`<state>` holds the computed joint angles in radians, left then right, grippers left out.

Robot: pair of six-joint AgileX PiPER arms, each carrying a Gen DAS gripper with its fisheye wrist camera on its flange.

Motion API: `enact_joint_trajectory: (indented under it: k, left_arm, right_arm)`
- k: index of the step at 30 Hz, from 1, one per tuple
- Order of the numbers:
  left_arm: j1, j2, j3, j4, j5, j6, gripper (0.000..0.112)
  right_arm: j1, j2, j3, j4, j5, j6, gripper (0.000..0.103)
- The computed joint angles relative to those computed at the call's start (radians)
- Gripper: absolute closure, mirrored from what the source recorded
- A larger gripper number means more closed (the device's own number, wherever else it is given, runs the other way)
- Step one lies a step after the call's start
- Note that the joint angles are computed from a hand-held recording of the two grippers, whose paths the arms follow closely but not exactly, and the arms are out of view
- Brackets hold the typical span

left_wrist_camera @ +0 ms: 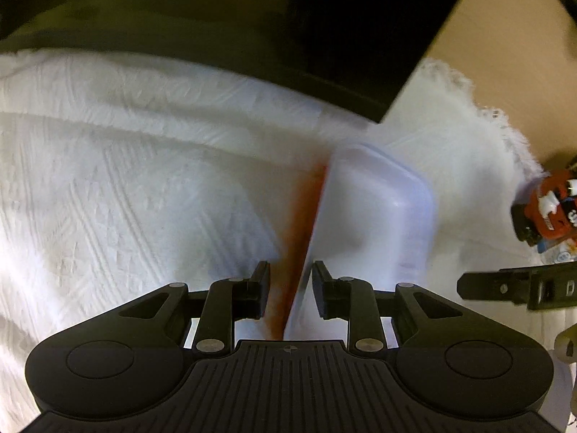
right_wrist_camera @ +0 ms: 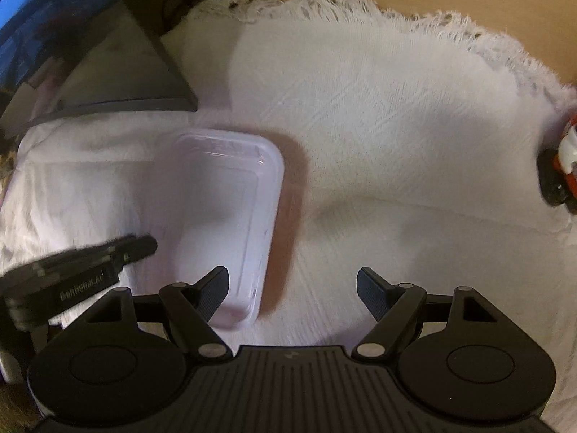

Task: Organize plates and bowls
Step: 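Grasp the red-and-white tray rim with the left tool while the right tool grips its other rim, then lift the red-and-white tray with both tools and lower it onto the bowl stack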

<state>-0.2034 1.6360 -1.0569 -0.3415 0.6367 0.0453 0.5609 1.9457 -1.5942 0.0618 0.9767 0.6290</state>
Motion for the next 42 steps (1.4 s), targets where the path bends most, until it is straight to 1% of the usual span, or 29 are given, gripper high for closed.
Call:
enact_joint_trajectory:
  k: [2,4,6,7,9,12,15,16,18,20,22,25,26,28,32,34,37,38,41,42]
  left_arm:
    - [0.011,0.013,-0.004,-0.017,-0.002,0.024,0.083]
    - [0.012,0.021,-0.013,-0.030,0.000,0.056,0.083]
    - [0.013,0.031,-0.025,-0.058,0.011,0.102,0.082]
    - [0.009,0.036,-0.029,-0.054,0.010,0.111,0.081]
    - [0.005,0.052,-0.045,-0.051,0.008,0.128,0.081]
    - [0.019,0.071,-0.064,-0.092,0.022,0.174,0.081]
    - [0.017,0.083,-0.086,-0.082,0.040,0.183,0.082]
    - [0.017,0.084,-0.085,-0.086,0.037,0.198,0.082]
    - [0.027,0.081,-0.075,-0.108,0.034,0.232,0.086]
    - [0.050,0.078,-0.074,-0.171,0.061,0.285,0.095]
    - [0.076,0.067,-0.081,-0.228,0.119,0.323,0.094]
    - [0.069,0.005,-0.073,-0.244,0.145,0.337,0.093]
    - [0.064,-0.023,-0.070,-0.253,0.153,0.341,0.093]
    - [0.062,-0.071,-0.075,-0.281,0.181,0.347,0.091]
    - [0.042,-0.169,-0.077,-0.345,0.233,0.335,0.091]
    - [-0.002,-0.222,-0.072,-0.325,0.240,0.285,0.091]
    - [-0.101,-0.296,-0.061,-0.282,0.238,0.173,0.090]
    - [-0.142,-0.321,-0.056,-0.263,0.234,0.126,0.090]
    - [-0.287,-0.374,-0.032,-0.162,0.193,-0.019,0.090]
    - [-0.333,-0.385,-0.025,-0.125,0.182,-0.066,0.090]
  right_arm:
    - [-0.011,0.046,-0.034,0.045,-0.003,-0.010,0.025]
    - [-0.013,0.093,-0.076,0.055,0.009,-0.007,0.027]
    - [-0.014,0.142,-0.123,0.074,0.035,-0.009,0.041]
    - [-0.016,0.159,-0.137,0.092,0.045,-0.016,0.043]
    - [-0.020,0.195,-0.169,0.128,0.061,-0.026,0.043]
    - [-0.026,0.254,-0.221,0.176,0.102,-0.012,0.043]
    - [-0.027,0.265,-0.210,0.233,0.083,-0.009,0.043]
    - [-0.022,0.260,-0.201,0.234,0.070,-0.005,0.043]
    - [-0.002,0.237,-0.180,0.207,0.049,0.030,0.044]
    - [0.016,0.189,-0.137,0.189,0.020,0.057,0.047]
    - [0.042,0.123,-0.090,0.146,0.009,0.099,0.048]
    - [0.084,0.016,-0.034,0.052,0.007,0.153,0.048]
    - [0.089,-0.012,-0.036,0.025,0.023,0.164,0.048]
    - [0.104,-0.092,0.009,-0.025,0.019,0.184,0.048]
    - [0.114,-0.283,0.154,-0.084,-0.008,0.207,0.048]
    - [0.135,-0.382,0.233,-0.115,-0.026,0.246,0.048]
    - [0.146,-0.563,0.369,-0.159,-0.039,0.280,0.047]
    - [0.145,-0.605,0.395,-0.168,-0.037,0.286,0.047]
    - [0.157,-0.773,0.514,-0.180,-0.016,0.309,0.046]
    - [0.160,-0.808,0.556,-0.188,-0.026,0.317,0.046]
